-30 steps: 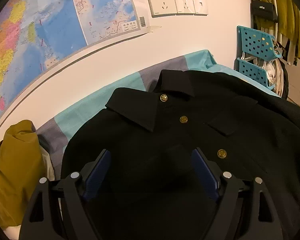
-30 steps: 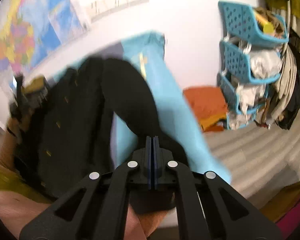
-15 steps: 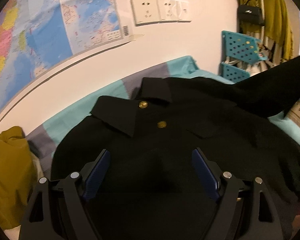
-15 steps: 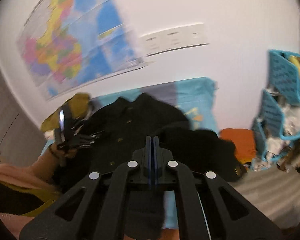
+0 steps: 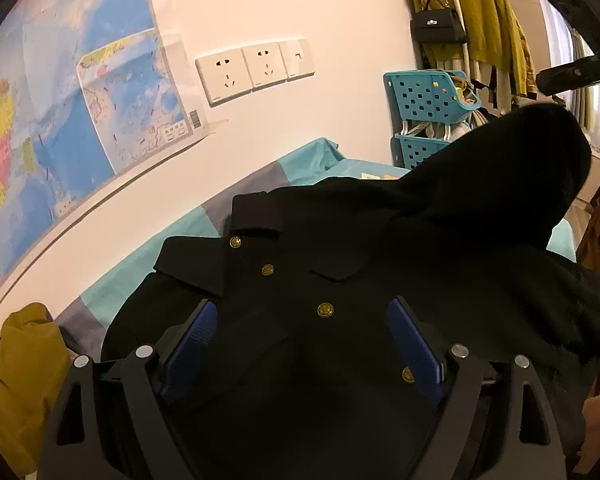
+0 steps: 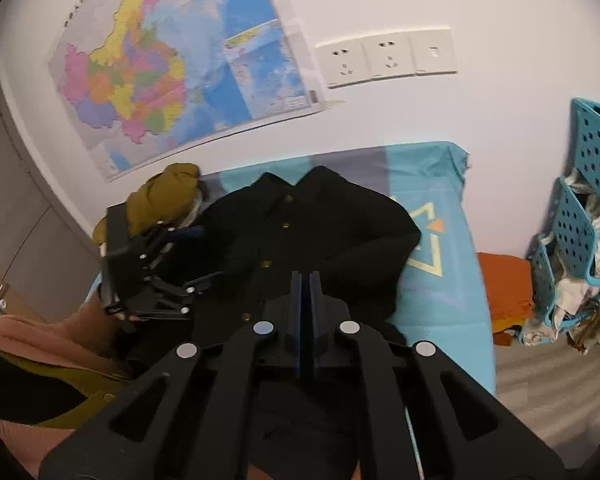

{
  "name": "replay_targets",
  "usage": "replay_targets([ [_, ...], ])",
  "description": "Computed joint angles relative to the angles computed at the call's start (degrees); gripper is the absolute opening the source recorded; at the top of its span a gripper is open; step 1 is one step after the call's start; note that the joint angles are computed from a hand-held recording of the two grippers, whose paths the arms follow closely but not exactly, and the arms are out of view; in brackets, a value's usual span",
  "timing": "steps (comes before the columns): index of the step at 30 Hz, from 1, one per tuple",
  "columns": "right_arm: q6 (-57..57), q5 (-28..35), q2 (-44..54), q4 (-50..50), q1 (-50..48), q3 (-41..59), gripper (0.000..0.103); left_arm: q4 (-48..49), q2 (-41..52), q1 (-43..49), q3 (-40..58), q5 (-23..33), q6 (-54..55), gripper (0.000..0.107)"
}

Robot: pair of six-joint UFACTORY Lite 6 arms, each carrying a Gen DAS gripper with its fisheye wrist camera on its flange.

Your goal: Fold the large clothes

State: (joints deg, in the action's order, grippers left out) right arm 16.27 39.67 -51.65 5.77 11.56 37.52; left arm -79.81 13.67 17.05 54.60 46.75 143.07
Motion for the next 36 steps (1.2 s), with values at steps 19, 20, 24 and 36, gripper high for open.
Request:
replay_targets([
  [19,-10.3,-11.4,-2.4,7.6,5.6,-21.3,0.097,0.8,4.2,-0.2,3.2,-5.7,-6.2,0.085],
  [20,-5.1,-12.8,-0.7,3.8,9.3,-21.1,0.097,1.3,4.3,-0.1,3.3,-5.7,-6.8,0.085],
  [24,18.0,-15.5,13.5,-19.1,20.9,-18.1,0.097,2.2,4.6,0.2,3.7,-5.2,-7.5,0.085],
  [36,-1.4,-14.0,-11.7,14.5,13.2,-16.0,0.012,7.6,5.1,2.7,7.7,0.9,-12.9,0.085],
])
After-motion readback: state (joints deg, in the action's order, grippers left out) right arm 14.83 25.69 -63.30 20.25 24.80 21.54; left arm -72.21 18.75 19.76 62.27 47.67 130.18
